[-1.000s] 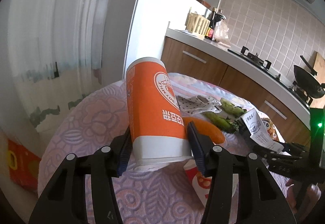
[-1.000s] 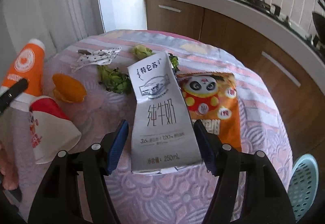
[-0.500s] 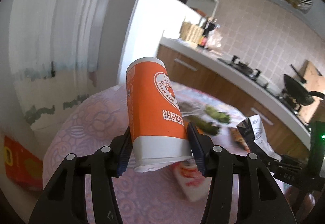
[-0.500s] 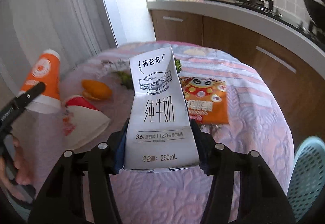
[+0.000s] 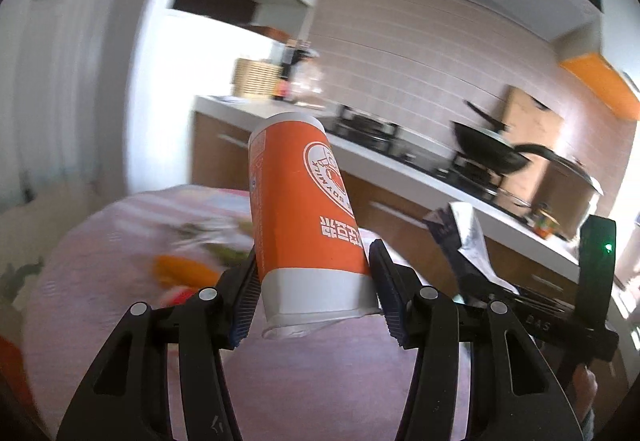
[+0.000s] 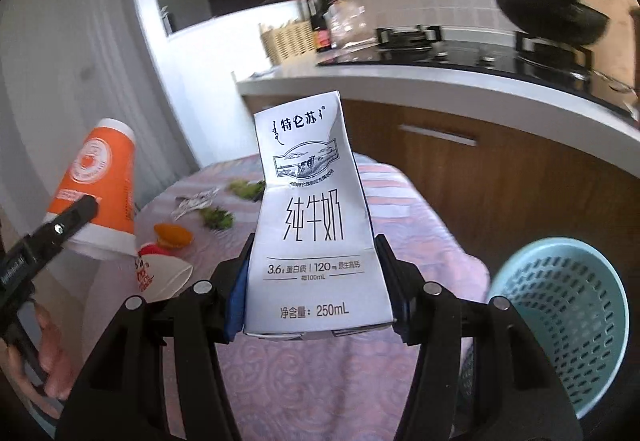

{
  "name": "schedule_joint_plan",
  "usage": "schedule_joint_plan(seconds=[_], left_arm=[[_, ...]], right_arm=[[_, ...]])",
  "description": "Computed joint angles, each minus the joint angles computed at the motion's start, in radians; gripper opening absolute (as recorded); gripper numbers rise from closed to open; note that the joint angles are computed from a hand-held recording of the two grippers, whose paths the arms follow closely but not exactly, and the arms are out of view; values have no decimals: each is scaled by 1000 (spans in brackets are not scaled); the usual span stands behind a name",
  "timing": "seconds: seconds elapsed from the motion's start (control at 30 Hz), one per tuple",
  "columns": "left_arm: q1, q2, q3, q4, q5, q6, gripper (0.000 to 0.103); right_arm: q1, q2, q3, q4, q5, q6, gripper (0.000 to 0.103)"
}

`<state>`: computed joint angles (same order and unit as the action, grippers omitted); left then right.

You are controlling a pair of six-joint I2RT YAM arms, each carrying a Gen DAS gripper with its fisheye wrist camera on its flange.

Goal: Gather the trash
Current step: 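Carry cup and carton over the basket and open both tools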

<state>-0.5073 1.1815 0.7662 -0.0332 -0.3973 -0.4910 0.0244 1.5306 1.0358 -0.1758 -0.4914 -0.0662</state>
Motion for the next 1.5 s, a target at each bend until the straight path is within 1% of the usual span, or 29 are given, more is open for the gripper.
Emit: schedule_joint_plan(seconds=[0.07, 0.13, 0.2, 0.23, 0.33, 0.43, 0.5, 0.57, 0.63, 0.67, 0.73, 0.87, 0.93, 1.0, 1.03, 1.1, 1.13, 1.23, 1.3, 1.4, 1.5], left_arm=[[-64, 78, 65, 4, -36, 11, 51], [-133, 170, 144, 4, -77, 33, 51], [-169, 240, 206, 5, -69, 43, 51], [-183, 280, 242, 5, -61, 48, 51], [-238, 435, 386, -17, -56, 68, 51], [-286, 583, 540, -58, -63, 101, 51], [-306, 675, 637, -81, -22, 112, 51], [-313, 780, 758, -125, 36, 109, 51], [-311, 870, 862, -169, 108, 99, 51], [-309, 931, 937, -206, 159, 87, 51], [-306, 1035, 1063, -267, 226, 68, 51], [-296, 1173, 1219, -350, 307, 32, 52], [-295, 1237, 1295, -396, 325, 23, 53], [-296, 1286, 1363, -445, 320, 17, 55], [-297, 1298, 1371, -449, 316, 15, 56], [-298, 1305, 1374, -454, 296, 8, 74], [-299, 1309, 1377, -454, 283, 3, 76], [-290, 1275, 1317, -423, 280, 6, 76], [-285, 1231, 1249, -387, 268, 9, 76], [-273, 1150, 1132, -323, 278, 5, 76], [-266, 1070, 1012, -255, 269, -3, 76]], right_arm=[[-54, -22, -15, 5, -7, -11, 52], [-97, -52, -43, 23, 20, -23, 52], [-146, -73, -70, 44, 62, -45, 52], [-174, -84, -78, 41, 64, -56, 52], [-274, -66, -79, 36, 46, -73, 52], [-367, -9, -52, 36, 25, -80, 52], [-433, 47, -21, 29, 15, -82, 52], [-483, 95, -1, 25, 8, -88, 52], [-543, 164, 38, 7, 1, -102, 52], [-562, 195, 58, -2, 4, -104, 52], [-597, 267, 107, -28, 10, -105, 53], [-642, 389, 185, -90, -9, -123, 53], [-649, 432, 212, -103, -9, -128, 53], [-651, 465, 238, -116, -9, -131, 53], [-651, 479, 253, -126, -11, -132, 54], [-650, 499, 273, -146, -20, -133, 54], [-648, 511, 286, -157, -20, -135, 54], [-649, 520, 287, -154, -17, -134, 54], [-647, 518, 284, -151, -15, -132, 54], [-629, 493, 270, -141, -12, -119, 54], [-603, 434, 233, -123, -15, -114, 54]])
